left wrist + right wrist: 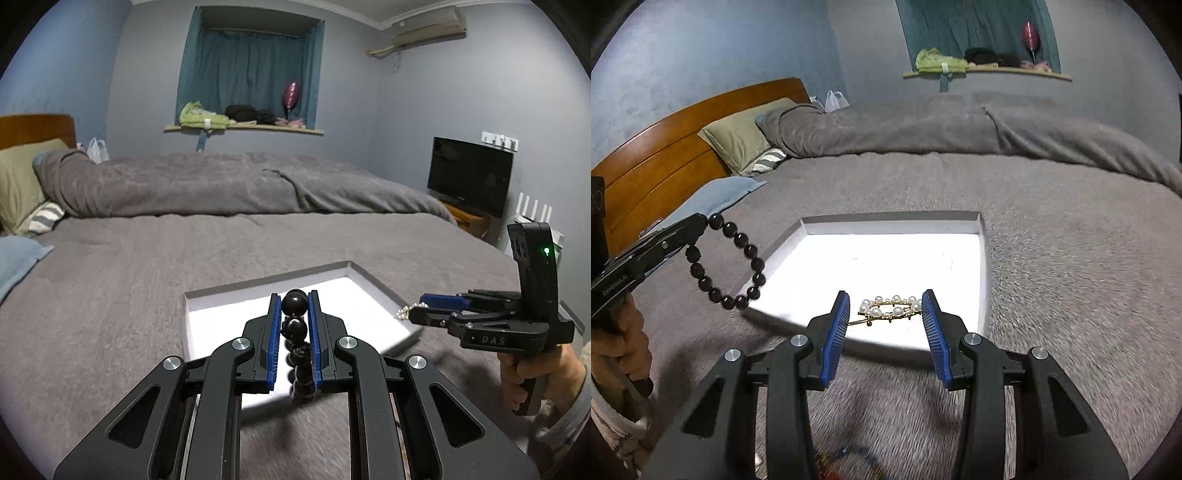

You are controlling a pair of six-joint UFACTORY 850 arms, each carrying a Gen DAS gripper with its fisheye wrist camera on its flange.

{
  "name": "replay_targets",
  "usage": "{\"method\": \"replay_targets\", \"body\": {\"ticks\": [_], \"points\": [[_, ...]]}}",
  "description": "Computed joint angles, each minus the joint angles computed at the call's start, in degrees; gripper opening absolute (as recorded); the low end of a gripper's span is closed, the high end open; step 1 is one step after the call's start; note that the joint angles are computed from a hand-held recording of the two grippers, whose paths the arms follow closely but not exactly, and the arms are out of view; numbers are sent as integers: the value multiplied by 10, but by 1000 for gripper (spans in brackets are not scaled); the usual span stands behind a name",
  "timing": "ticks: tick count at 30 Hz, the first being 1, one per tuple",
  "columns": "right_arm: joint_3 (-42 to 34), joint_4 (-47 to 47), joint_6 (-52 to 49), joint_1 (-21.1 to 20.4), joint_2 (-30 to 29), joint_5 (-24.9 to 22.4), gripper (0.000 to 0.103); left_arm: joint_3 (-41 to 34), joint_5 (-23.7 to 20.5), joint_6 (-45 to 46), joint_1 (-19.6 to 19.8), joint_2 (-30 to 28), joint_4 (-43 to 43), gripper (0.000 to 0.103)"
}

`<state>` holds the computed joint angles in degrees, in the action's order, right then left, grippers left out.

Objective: Organize jewelry
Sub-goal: 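Carry both items into the grey box and open both tools to release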

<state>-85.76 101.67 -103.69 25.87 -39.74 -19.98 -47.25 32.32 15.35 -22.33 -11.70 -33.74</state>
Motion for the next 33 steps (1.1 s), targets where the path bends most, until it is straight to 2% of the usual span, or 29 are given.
{"method": "replay_targets", "body": {"ticks": [6,10,14,19,20,21,23,26,31,32,33], "points": [[-82,-146,155,-2,-65,2,40,-36,-36,-57,38,-50,55,15],[-119,-222,237,-1,-94,2,40,-48,-64,-61,54,-71,54,15],[-134,-308,315,5,-106,9,41,-60,-92,-13,60,-85,2,15],[-128,-320,322,9,-102,22,44,-71,-105,70,62,-99,-98,15],[-123,-307,307,9,-99,26,51,-71,-106,70,63,-100,-101,19],[-119,-284,281,9,-97,25,53,-70,-104,69,63,-100,-100,26],[-106,-238,231,10,-89,31,60,-65,-94,68,62,-96,-102,31],[-86,-154,151,7,-75,27,60,-58,-84,62,59,-89,-93,34],[-44,-29,35,0,-45,16,60,-31,-69,32,49,-64,-62,45],[-33,-5,11,-1,-38,16,60,-21,-62,18,45,-55,-50,58],[-26,9,-3,0,-32,17,60,-9,-52,7,38,-44,-41,65]]}}
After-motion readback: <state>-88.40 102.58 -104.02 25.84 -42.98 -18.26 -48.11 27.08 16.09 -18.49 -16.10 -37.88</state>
